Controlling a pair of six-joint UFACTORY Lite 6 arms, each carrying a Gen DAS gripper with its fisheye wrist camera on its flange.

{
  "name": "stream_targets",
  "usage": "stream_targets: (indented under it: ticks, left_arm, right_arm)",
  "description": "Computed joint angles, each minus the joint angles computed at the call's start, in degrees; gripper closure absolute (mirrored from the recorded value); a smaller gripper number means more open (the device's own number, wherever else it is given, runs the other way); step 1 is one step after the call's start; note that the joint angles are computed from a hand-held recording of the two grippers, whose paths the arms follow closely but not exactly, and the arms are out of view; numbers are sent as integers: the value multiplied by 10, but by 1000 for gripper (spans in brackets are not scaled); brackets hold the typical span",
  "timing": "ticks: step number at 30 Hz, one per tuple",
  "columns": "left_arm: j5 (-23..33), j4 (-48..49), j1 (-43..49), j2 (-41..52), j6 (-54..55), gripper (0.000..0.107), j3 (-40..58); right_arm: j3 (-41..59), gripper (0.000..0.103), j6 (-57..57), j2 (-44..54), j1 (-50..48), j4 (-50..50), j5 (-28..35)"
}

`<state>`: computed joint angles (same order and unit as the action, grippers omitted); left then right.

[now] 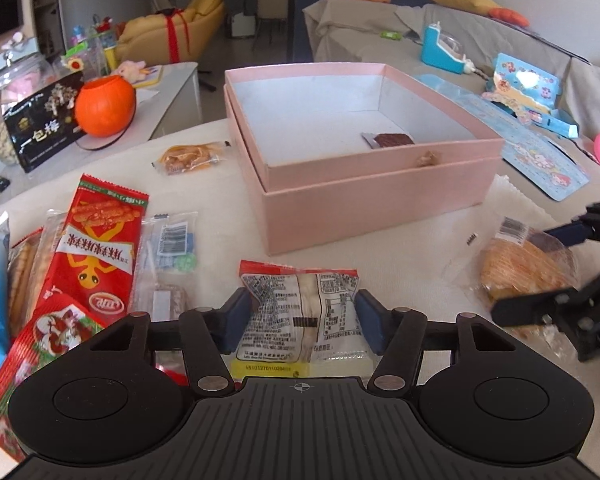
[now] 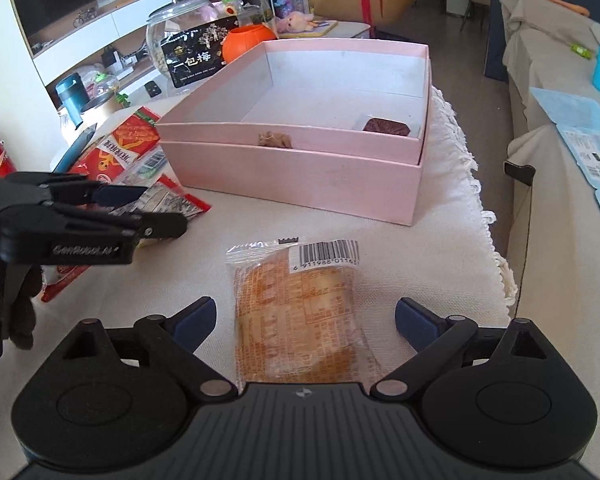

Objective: Organize snacks
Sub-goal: 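Grasp the clear snack packet with the left gripper while the right holds the bread bun, then drop the bread bun into the pink box with the right gripper while the left drops the clear packet in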

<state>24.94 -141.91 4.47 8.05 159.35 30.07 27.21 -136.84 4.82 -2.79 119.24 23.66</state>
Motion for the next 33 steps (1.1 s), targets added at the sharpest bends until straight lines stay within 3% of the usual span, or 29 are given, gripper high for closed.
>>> stream_targets:
  ticks: [3, 5, 6, 7, 8, 13, 17, 19, 21, 23, 26, 28, 33]
  left_arm:
    - [8, 12, 2, -65, 14, 44, -70]
    - [5, 31, 6, -113, 10, 44, -111]
    - [1, 48, 8, -139, 1, 45, -129]
    - [-3, 71, 11, -164, -16, 45, -144]
    - [-7, 103, 17, -187, -42, 45, -154]
    - [-5, 295, 44, -299, -235, 45, -168]
    - [20, 372, 52, -329, -337, 45, -118]
    - [45, 353, 58, -291, -351, 45, -58]
    - [78, 317, 60, -205, -348, 44, 25]
    - [91, 309, 49, -85, -387, 44, 137]
    - [28, 386, 8, 95, -534, 45, 317]
    - [35, 403, 5, 182, -547, 47, 390]
    - [146, 229, 72, 128, -383, 47, 272]
  right_arm:
    - [-2, 11, -61, 2, 32, 76, -33]
    - [-15, 23, -81, -22, 51, 94, -54]
    - [-19, 35, -56, -36, 58, 68, -66]
    - [-24, 46, -7, -55, 63, 20, -78]
    - [-29, 49, 53, -74, 64, -37, -83]
    - [-56, 50, 353, -211, 37, -328, -61]
    - [-16, 50, 553, -336, -46, -512, 47]
    - [25, 50, 566, -347, -85, -505, 93]
    - [62, 50, 568, -336, -98, -488, 100]
    - [100, 50, 585, -304, -86, -483, 71]
    - [151, 50, 586, -225, -59, -453, 19]
    - [175, 50, 573, -178, -28, -430, -35]
    - [246, 50, 526, -59, 25, -368, -98]
